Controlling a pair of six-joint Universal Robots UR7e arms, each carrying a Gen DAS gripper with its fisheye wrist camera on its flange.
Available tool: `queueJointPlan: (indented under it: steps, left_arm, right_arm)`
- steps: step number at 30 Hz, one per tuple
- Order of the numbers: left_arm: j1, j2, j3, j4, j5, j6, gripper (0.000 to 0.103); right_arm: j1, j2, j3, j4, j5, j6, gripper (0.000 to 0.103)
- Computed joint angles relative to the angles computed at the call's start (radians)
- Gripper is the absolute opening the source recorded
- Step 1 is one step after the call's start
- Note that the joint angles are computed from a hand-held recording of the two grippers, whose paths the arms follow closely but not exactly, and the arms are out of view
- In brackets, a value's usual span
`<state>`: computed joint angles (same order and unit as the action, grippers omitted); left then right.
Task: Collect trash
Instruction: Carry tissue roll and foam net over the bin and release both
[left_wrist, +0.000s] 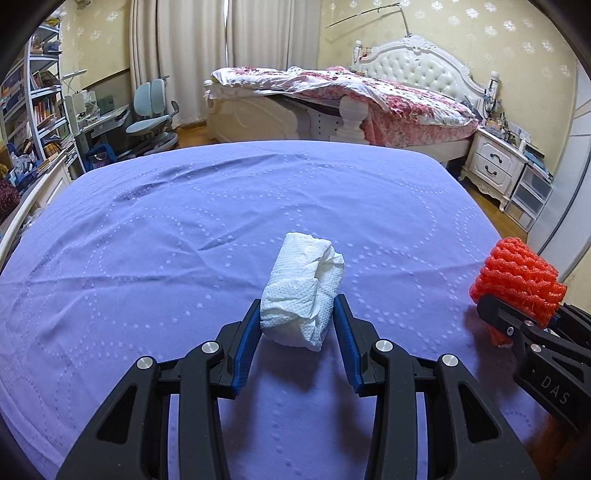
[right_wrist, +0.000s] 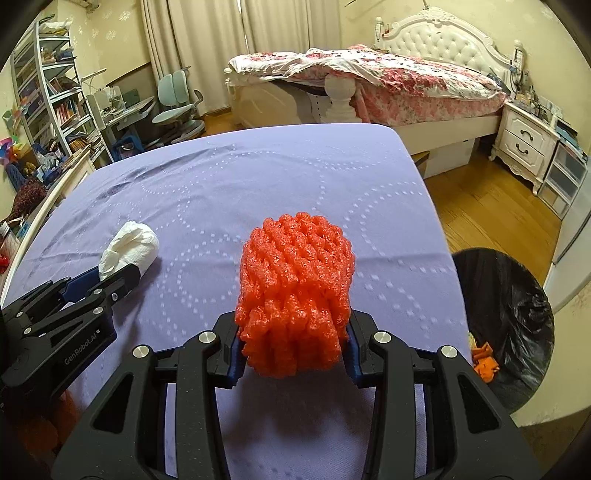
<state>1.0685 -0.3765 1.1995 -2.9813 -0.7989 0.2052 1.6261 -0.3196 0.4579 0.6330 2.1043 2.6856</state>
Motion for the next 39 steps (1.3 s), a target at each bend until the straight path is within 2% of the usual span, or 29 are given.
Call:
queueJointPlan:
  steps: [2, 12, 19, 30, 39]
  left_arm:
    - [-0.006, 0.001, 0.011, -0.007, -0.009, 0.000, 0.041]
    - [-0.044, 0.030, 0.033, -0.040, -0.098, 0.029, 0.041]
    - [-0.073, 0.073, -0.007, -0.036, -0.155, 0.081, 0.041]
    - [-0.105, 0.184, -0.171, 0.061, -0.230, 0.118, 0.041]
    - [-0.125, 0.300, -0.356, 0.183, -0.239, 0.144, 0.041]
  right_arm:
    - [-0.004, -0.066, 0.117, -0.073, -0.002, -0.006, 0.040]
    - [-0.035, -0.270, 0.450, -0.316, 0.007, 0.000, 0.040]
    - [-0.067, -0.368, 0.563, -0.420, 0.018, 0.013, 0.040]
    - [-0.123, -0.438, 0.599, -0.475, 0.041, 0.020, 0.040]
    - [-0.168, -0.466, 0.584, -0.480, 0.039, 0.011, 0.040]
